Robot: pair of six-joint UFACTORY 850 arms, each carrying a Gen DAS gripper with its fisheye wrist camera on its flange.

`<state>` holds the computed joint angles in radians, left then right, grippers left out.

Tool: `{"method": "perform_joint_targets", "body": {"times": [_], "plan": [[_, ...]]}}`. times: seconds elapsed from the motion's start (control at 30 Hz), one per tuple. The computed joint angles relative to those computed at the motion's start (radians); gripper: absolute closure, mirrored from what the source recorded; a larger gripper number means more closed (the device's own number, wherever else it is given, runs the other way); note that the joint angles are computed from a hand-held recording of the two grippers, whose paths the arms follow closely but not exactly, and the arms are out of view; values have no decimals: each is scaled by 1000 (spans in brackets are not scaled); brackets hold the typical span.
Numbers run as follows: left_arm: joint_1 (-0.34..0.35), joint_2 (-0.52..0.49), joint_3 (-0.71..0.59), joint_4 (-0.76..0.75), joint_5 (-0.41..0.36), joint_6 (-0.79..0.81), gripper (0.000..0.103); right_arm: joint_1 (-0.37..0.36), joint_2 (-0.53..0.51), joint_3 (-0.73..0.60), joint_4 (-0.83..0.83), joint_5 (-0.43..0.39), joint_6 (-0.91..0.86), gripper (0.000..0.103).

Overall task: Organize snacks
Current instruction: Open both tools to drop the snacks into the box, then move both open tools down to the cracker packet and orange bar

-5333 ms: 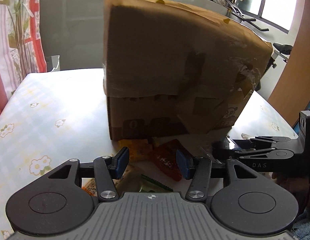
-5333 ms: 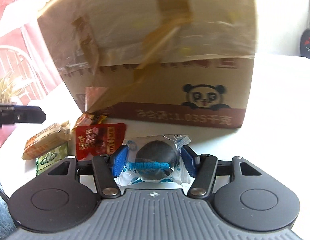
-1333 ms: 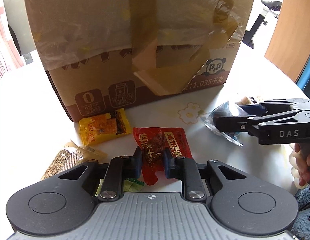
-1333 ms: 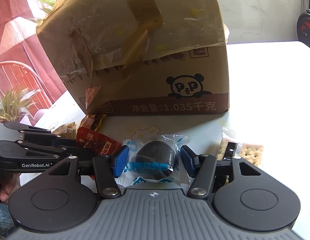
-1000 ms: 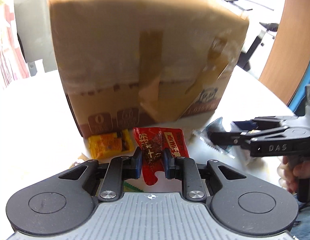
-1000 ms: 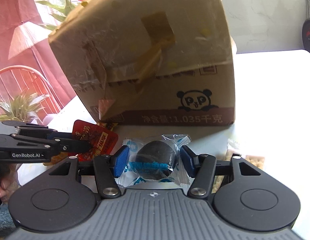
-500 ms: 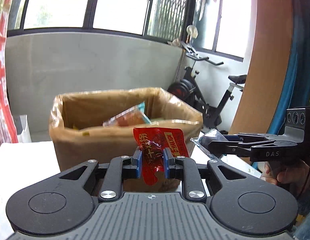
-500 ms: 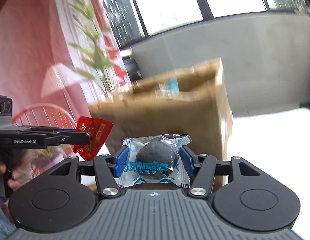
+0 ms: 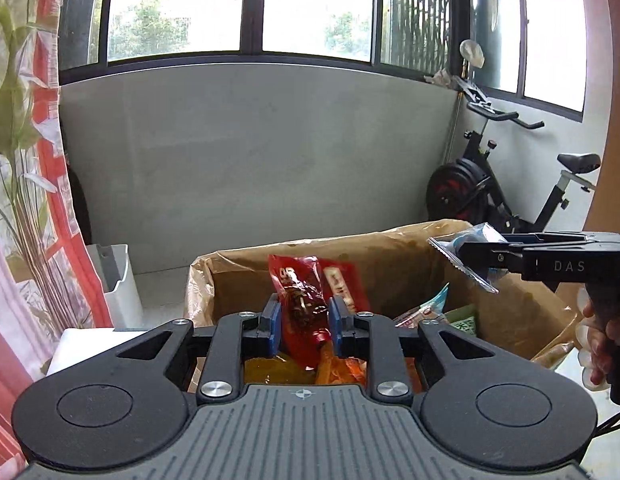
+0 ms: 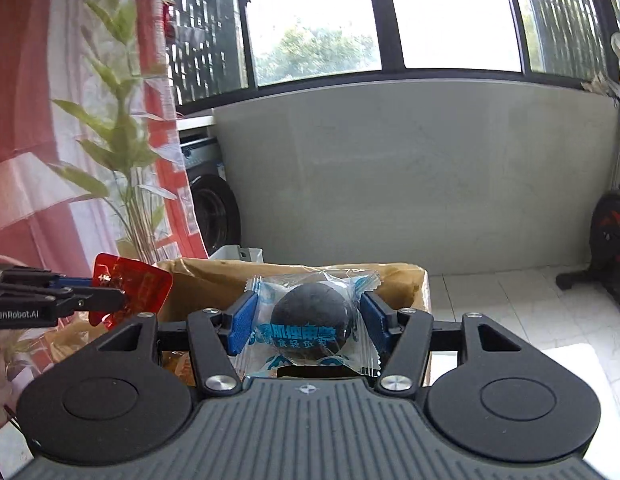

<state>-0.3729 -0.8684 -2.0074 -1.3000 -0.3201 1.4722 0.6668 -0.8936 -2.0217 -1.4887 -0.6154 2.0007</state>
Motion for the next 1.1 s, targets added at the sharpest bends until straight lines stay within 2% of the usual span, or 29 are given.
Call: {"method": "perform_joint_targets", "body": {"times": [0.03, 0.07, 0.1, 0.13, 0.2, 0.3, 0.4, 0.6, 0.77, 0.9, 1.1], "plan": [[-4, 2, 1, 18, 15, -10, 62, -3, -10, -14, 14, -2, 4, 40], [-6, 2, 2, 1, 22, 14, 58, -5, -15, -16, 13, -10, 18, 40], [3, 14, 20, -48, 16, 67, 55, -4, -11, -5, -5, -19, 46, 36], [9, 16, 22, -62, 6, 79, 55, -2, -3, 14, -34, -25, 85, 30], [20, 20, 29, -69, -22, 79, 55, 0, 41, 93, -129, -10, 200, 29], [39, 46, 78, -171, -77, 200, 54, 14, 97, 183, -221, -8, 286, 29], [58, 105, 185, -278, -109, 356, 54, 38, 158, 282, -334, -37, 355, 29], [119, 218, 382, -458, -173, 550, 54, 92, 229, 407, -441, -123, 439, 29], [137, 293, 527, -683, -148, 779, 54, 141, 242, 475, -477, -205, 536, 29], [145, 307, 580, -720, -143, 743, 54, 171, 232, 498, -431, -231, 581, 29], [144, 292, 615, -703, -143, 627, 54, 185, 213, 511, -279, -191, 524, 30]]}}
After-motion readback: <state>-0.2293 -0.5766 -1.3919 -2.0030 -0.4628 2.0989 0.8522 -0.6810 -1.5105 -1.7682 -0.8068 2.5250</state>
